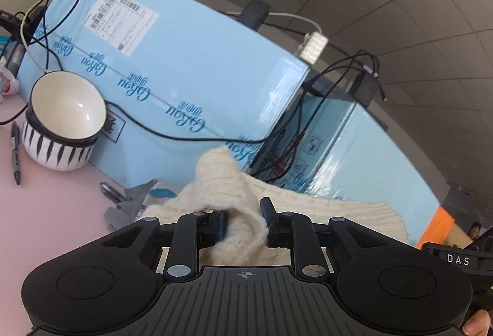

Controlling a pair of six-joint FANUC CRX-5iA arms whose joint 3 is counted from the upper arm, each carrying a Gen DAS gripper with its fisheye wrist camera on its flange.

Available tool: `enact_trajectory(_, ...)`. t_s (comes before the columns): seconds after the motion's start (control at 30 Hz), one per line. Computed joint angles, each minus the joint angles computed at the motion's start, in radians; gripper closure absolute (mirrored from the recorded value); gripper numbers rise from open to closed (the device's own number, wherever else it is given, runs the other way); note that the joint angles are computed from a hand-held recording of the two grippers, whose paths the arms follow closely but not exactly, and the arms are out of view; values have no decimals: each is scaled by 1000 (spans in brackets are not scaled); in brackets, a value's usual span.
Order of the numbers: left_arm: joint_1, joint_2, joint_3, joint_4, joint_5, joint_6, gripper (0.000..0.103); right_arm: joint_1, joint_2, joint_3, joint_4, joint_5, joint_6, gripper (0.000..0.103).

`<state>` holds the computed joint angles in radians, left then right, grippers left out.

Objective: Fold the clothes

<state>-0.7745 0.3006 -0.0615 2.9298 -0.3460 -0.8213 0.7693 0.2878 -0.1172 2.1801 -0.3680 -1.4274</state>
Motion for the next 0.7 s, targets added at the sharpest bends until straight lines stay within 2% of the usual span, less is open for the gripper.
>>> enact_trajectory(0.07,13,-6,-68,-97,-184,49,83,-5,-40,-28,89,-24,-69,82)
enact_trajectory(0.13,19,-7,-108,-161,-315,49,83,-5,-92,-69,157,-55,-112,82)
enact_trajectory(0.2,16,-7,-128,-222,-370,63,83,12,-152,-126,141,-88,-74,82)
enact_trajectory(0.27,9,-5,-137,-282,-405,94,83,59,-207,-194,29,-144,60,82)
enact_trajectory(0.37,-18,8,-113,-377,-394,166,83,139,-286,-290,-129,-255,223,82)
enact_trajectory(0.5,-92,26,-51,-443,-291,124,83,240,-393,-417,-274,-431,346,83)
enact_trajectory(0.7,-182,86,36,-512,-180,100,85,433,-480,-514,-513,-755,589,83)
